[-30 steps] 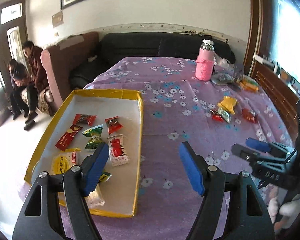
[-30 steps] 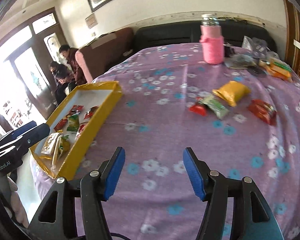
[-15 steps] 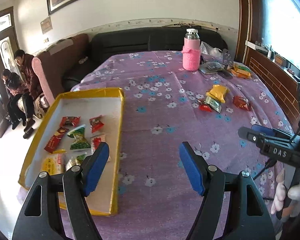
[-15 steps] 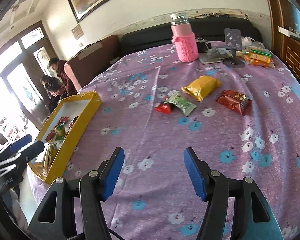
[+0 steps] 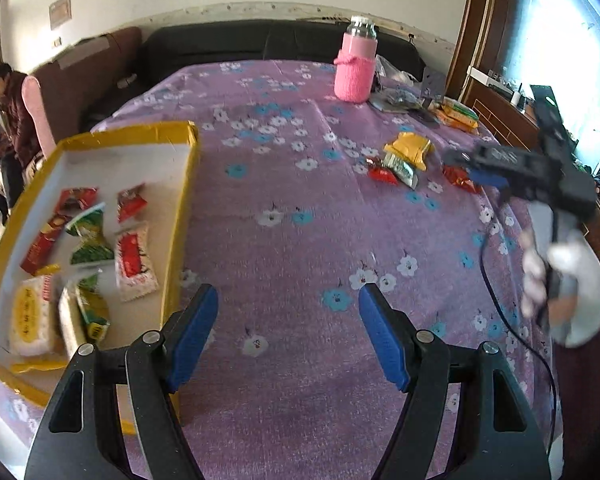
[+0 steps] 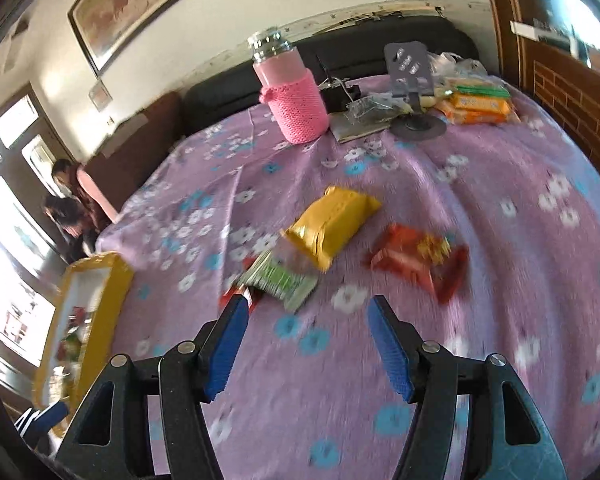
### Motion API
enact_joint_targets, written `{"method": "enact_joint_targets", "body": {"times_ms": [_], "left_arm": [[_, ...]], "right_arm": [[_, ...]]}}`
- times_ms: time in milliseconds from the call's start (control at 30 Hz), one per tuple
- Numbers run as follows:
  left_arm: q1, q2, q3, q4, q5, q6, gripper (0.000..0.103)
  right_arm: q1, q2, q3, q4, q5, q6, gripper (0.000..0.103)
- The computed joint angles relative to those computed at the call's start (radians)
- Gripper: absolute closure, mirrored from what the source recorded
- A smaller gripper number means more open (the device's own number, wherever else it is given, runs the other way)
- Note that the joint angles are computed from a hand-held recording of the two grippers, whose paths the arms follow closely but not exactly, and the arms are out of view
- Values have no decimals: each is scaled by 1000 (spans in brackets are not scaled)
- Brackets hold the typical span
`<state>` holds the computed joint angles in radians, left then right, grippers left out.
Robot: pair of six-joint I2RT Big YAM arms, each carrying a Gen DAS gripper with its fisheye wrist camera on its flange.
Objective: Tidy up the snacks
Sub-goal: 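Move both tools back over the remaining snacks, then grasp the green garlic pack with the right tool while the left tool approaches a red wrapper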
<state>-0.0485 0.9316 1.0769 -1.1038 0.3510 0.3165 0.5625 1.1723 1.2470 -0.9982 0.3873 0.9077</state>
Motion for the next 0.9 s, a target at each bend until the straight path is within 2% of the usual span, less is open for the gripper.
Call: {"method": "enact_joint_targets", "body": {"times_ms": [167, 267, 367, 400, 433, 500, 600, 700, 767, 833, 900], "left_arm": [[19, 41, 6, -20, 37, 14, 30], [29, 59, 12, -24, 57, 23, 30], [32, 72, 15, -28, 76, 28, 30], [32, 76, 16, -29, 79, 30, 30], [32, 79, 17, -30, 81, 32, 30], [32, 85, 17, -32, 81, 30, 30], [36, 92, 19, -44, 90, 28, 30], [44, 89, 18, -56, 101, 31, 30], [49, 90, 19, -68, 112, 30, 30], [48, 89, 19, -84, 121, 28, 30], [42, 83, 17, -99, 123, 30, 30]], "right_arm": [[-72, 133, 81, 16, -86, -85, 39], [-98, 192, 109, 41, -142, -94, 38], [-104, 246, 139, 34, -170, -97, 37], [-97, 259, 152, 20, -157, -103, 40], [-81, 275, 171, -6, -116, -123, 52], [-58, 281, 181, -17, -119, -143, 68], [-21, 264, 170, -22, -181, -136, 68], [18, 225, 130, 2, -300, -132, 66], [30, 157, 63, 90, -361, -98, 61], [34, 89, -2, 153, -339, -40, 48], [50, 77, -4, 126, -270, -65, 48]]}}
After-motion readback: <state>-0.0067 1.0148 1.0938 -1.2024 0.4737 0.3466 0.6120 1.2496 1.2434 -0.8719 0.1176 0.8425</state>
